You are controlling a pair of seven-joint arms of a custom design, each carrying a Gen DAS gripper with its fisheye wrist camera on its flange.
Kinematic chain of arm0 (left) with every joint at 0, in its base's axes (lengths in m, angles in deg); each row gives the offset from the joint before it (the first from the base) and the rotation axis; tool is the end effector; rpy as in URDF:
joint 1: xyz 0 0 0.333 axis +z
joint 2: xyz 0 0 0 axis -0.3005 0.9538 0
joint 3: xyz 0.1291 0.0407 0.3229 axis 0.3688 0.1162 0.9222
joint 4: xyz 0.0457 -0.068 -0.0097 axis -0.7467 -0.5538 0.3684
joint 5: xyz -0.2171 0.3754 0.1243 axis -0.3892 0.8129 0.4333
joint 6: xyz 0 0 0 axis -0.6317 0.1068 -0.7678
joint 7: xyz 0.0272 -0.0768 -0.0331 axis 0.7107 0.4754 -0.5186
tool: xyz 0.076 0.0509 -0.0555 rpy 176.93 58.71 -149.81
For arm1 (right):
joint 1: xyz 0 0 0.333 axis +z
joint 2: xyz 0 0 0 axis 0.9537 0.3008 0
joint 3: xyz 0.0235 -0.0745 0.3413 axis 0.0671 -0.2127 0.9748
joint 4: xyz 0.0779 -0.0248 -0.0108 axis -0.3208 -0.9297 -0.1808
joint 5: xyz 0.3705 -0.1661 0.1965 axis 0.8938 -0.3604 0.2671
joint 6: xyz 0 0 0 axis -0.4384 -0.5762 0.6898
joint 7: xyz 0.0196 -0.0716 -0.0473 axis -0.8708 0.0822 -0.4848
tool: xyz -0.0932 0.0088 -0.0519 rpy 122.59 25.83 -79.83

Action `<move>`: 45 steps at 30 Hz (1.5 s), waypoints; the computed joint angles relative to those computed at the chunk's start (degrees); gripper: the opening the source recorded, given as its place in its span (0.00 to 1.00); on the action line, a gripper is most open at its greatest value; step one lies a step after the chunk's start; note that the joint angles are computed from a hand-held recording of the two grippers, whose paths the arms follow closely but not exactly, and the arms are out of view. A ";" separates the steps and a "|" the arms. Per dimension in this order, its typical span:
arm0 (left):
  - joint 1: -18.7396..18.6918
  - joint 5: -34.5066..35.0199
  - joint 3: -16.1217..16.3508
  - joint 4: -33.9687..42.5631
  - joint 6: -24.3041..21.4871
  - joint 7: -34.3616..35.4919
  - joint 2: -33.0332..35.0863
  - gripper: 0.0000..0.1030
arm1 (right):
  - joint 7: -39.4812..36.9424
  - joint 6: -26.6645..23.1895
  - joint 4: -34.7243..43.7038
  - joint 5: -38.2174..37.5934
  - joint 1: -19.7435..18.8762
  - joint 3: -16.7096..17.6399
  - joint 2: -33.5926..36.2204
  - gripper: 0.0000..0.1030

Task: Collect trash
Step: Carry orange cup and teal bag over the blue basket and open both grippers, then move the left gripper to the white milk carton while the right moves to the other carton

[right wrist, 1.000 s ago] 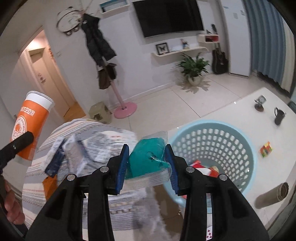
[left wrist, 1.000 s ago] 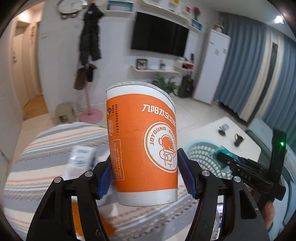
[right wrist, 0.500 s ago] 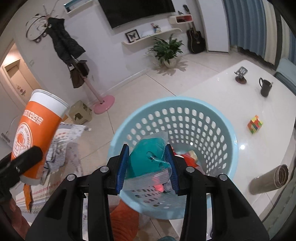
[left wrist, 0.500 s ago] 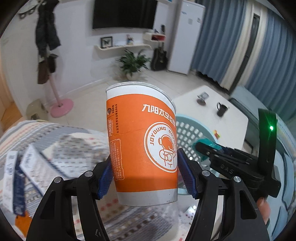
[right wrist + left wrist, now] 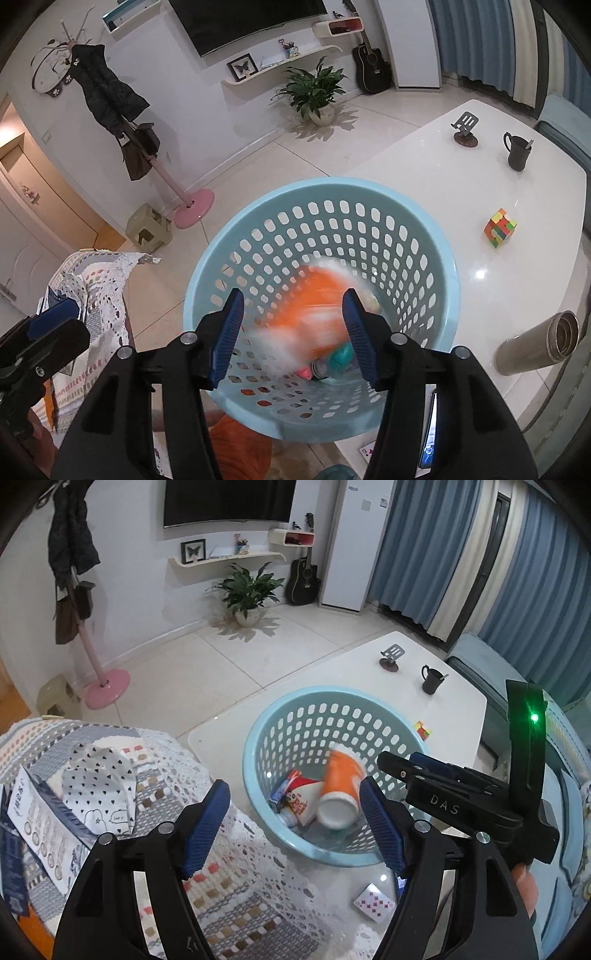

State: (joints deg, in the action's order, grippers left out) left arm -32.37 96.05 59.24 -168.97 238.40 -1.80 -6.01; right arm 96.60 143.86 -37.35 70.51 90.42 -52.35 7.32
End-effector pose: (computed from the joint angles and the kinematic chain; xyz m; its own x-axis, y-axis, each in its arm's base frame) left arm 0.6653 -0.3420 0.4989 -0.2251 -0.9640 0.1415 -0.7772 0.0901 -0.6228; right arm 0.7084 0.2371 0.4256 -0.0081 -0.9329 -0.3601 -0.8102 0.2172 -0.5444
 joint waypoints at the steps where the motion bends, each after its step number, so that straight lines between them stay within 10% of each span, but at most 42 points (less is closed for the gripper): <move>1: -0.01 0.06 0.06 -0.54 0.27 -0.21 -0.45 0.69 | -0.10 0.20 -0.38 0.16 -0.06 0.10 -0.33 0.50; 17: 1.05 4.35 1.44 -13.64 6.77 -8.53 -13.02 0.69 | 0.73 5.27 -5.03 -3.50 2.98 0.23 -6.55 0.51; 25: 6.32 17.30 0.37 -28.06 6.30 -28.46 -26.32 0.69 | -2.71 6.15 -4.28 -3.69 4.70 2.75 -7.50 0.51; 37: 10.92 14.85 1.00 -42.88 -1.75 -36.60 -40.21 0.69 | -18.70 0.50 9.58 1.94 6.43 9.37 1.30 0.68; 45: 10.97 10.55 2.27 -42.48 -0.18 -33.64 -38.73 0.81 | -19.87 -7.00 21.48 -3.16 12.45 5.22 8.87 0.82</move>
State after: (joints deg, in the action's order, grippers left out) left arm -21.39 106.60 61.51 -211.44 238.22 -35.44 -44.74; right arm 76.73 136.86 -15.87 67.35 102.88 -47.13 16.20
